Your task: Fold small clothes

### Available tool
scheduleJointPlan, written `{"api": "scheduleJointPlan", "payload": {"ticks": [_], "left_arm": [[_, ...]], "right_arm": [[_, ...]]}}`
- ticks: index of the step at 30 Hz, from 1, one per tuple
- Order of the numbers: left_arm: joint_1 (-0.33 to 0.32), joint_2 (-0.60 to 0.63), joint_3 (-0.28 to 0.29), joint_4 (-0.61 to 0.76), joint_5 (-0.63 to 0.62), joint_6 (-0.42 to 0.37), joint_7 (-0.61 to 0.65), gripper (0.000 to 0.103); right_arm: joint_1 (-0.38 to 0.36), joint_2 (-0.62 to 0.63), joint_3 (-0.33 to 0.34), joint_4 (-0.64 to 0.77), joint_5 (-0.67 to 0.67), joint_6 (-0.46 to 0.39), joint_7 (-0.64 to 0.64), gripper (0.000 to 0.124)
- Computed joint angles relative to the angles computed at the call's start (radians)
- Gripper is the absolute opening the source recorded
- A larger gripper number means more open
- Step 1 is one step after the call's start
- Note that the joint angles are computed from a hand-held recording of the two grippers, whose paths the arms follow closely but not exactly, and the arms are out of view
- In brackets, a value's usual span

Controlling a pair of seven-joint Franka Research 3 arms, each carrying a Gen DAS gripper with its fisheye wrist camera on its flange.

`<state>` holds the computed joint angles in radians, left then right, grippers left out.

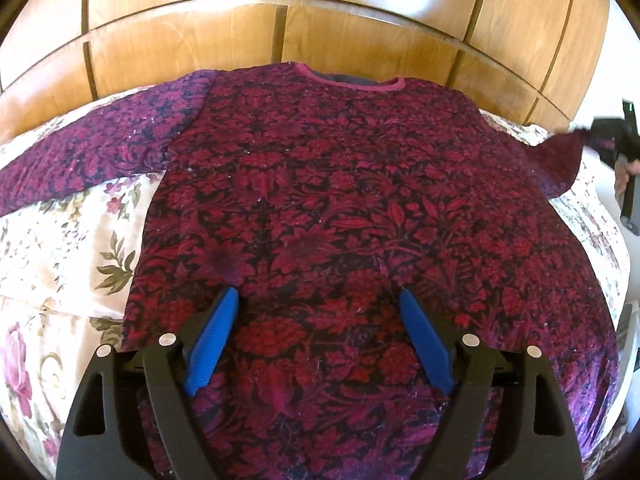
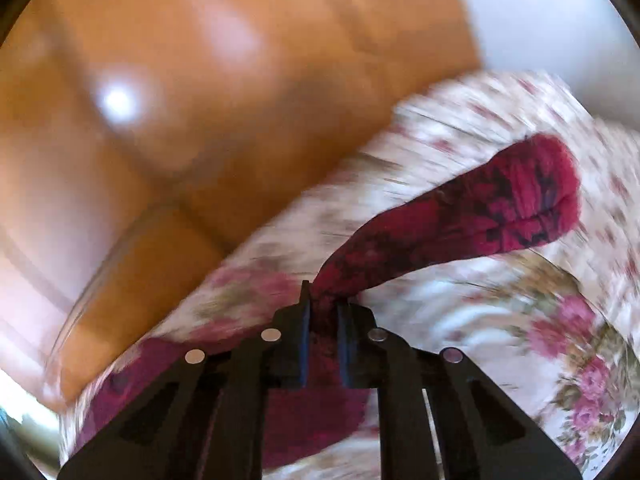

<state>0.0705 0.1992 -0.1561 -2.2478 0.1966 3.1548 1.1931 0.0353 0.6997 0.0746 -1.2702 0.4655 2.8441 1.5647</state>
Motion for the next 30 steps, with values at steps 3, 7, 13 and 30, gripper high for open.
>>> {"api": "scheduleJointPlan", "payload": {"ticks": [3,7,13,30], "left_arm": [[0.024,0.001,-0.025,-0.005,-0.017,0.013,0.014,0.082],[0.076,0.002,-0.081,-0.013,-0.051,0.028,0.046,0.082],[0.127,0.001,-0.133,-0.027,-0.076,0.054,0.074,0.082],[0.102,-0.001,-0.092,-0.050,0.030,0.110,-0.009,0.084]], "right_arm": [[0.022,0.004,0.073,0.042,0.002,-0.030,-0.093,0.010],[0.106,0.053,0.070,0.128,-0.029,-0.107,-0.114,0.010],[0.245,0.188,0.030,0.316,-0.122,-0.287,-0.061,0.010],[0.245,-0.107,0.091,-0.264,-0.039,-0.012,-0.206,0.092]]}}
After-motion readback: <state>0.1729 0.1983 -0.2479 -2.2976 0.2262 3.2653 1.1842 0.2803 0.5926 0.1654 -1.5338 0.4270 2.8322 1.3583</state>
